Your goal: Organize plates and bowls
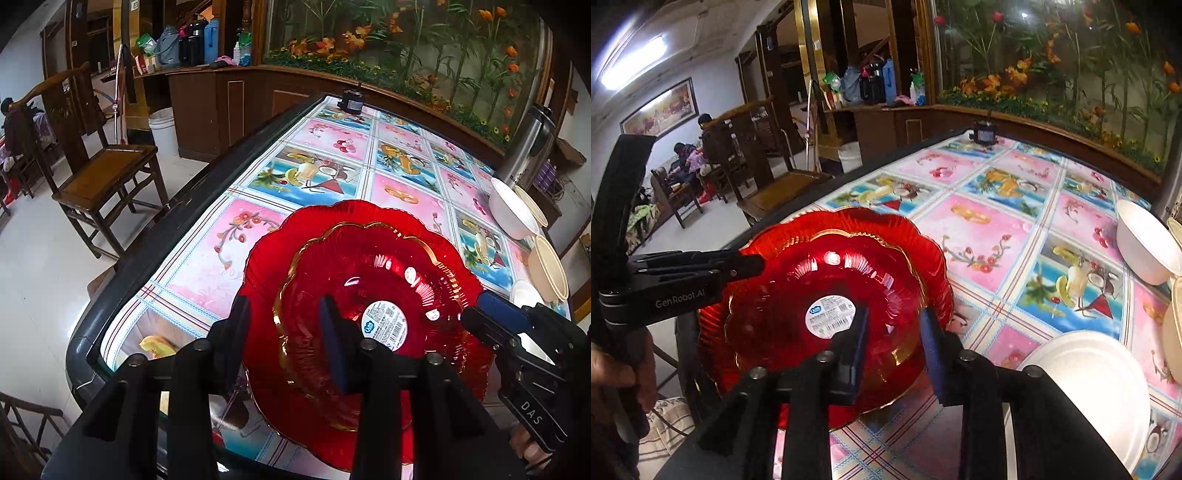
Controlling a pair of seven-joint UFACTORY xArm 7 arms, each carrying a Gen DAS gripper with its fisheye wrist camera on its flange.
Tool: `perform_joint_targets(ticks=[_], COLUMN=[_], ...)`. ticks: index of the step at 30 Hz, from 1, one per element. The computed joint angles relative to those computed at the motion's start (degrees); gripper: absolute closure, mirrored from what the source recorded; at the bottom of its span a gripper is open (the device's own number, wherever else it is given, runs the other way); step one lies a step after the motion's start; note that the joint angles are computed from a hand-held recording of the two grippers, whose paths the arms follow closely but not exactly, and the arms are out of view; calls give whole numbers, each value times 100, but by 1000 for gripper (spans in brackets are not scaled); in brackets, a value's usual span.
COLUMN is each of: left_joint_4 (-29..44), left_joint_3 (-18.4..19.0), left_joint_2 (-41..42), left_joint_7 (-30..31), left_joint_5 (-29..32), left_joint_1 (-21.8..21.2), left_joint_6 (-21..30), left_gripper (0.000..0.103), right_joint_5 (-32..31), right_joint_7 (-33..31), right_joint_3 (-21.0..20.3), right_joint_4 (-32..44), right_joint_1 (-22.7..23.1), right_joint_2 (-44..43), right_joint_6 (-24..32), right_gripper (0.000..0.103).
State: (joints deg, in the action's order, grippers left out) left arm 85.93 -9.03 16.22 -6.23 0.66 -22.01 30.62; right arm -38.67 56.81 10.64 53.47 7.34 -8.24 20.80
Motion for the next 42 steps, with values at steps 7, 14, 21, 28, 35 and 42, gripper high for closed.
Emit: perform_joint_targets(ticks=[7,14,21,28,35,42], left_joint_4=[-28,-95,-183,-242,-304,-308], left_joint_3=[-7,-54,-134,-305,-468,-643], left_joint_2=[-47,-120,-259,-340,-384,-373], left_joint_7=[-13,40,181,560,987,1512], left_joint_5=[0,-66,-107,-334,-596,-1005], left_joint_1=[-14,-19,-82,-175,-344,-472], left_joint_6=[-71,-170,-269,-315,-303,-238], left_gripper=[60,57,57,57,57,57], right_joint_5=[91,131,150,509,885,1474], right_joint_7=[42,147,309,290,113,-229], right_joint_3=[-24,41,202,466,583,110], right_joint_4=[-122,-354,-738,-1280,-2105,-3105], right_joint_1=[-67,-277,-698,-1323,-1850,-1939], right_joint_2=[-125,-351,-752,-1351,-2418,-3543], right_joint_6=[-186,-496,-925,-1370,-1672,-2113], right_gripper=[73,71,71,71,67,56])
